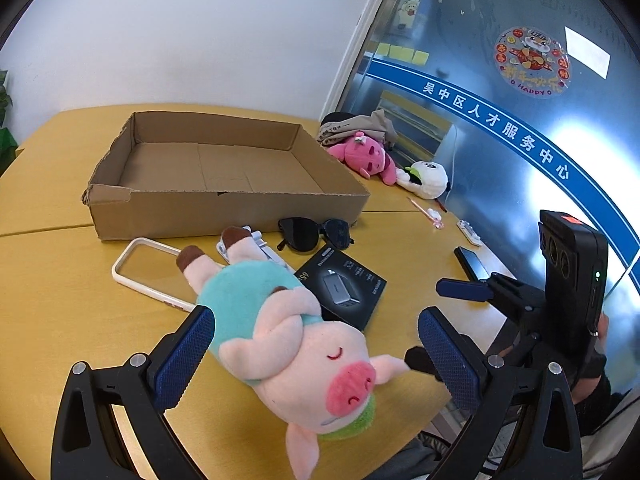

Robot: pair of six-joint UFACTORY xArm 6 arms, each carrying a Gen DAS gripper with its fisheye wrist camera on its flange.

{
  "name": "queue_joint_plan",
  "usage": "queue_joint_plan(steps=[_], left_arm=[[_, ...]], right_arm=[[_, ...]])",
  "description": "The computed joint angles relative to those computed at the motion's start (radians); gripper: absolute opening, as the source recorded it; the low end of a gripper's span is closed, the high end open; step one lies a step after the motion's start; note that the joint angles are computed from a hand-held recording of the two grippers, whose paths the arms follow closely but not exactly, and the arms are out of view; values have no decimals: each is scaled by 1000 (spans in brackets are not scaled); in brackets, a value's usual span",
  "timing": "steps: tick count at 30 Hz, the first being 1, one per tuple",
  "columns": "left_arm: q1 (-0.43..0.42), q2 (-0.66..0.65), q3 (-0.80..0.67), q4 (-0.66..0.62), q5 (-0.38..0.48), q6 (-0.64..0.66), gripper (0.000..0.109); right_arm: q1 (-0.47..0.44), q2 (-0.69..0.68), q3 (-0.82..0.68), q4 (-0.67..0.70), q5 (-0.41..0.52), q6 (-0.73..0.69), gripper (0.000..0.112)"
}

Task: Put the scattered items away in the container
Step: 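Move both grippers toward the plush pig lying on the table, then close the left gripper on the plush pig's body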

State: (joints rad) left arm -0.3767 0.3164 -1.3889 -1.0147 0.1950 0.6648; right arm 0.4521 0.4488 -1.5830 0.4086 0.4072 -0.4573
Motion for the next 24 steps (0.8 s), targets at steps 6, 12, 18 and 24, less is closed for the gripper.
queue_joint_plan(steps=[6, 12, 18, 24], left_arm=[[-27, -39, 53, -55, -11, 40, 103], [-26, -54, 67, -107, -9, 67, 103], [-20, -36, 50, -146, 6, 101, 103], [-8, -28, 44, -219, 23, 150, 103]], right_arm=[[20, -41, 59, 32, -16, -35, 102], [32, -56, 80, 85, -12, -94, 102], [30, -46, 79, 125, 5, -120, 102], [24, -14, 43, 150, 48, -135, 102]])
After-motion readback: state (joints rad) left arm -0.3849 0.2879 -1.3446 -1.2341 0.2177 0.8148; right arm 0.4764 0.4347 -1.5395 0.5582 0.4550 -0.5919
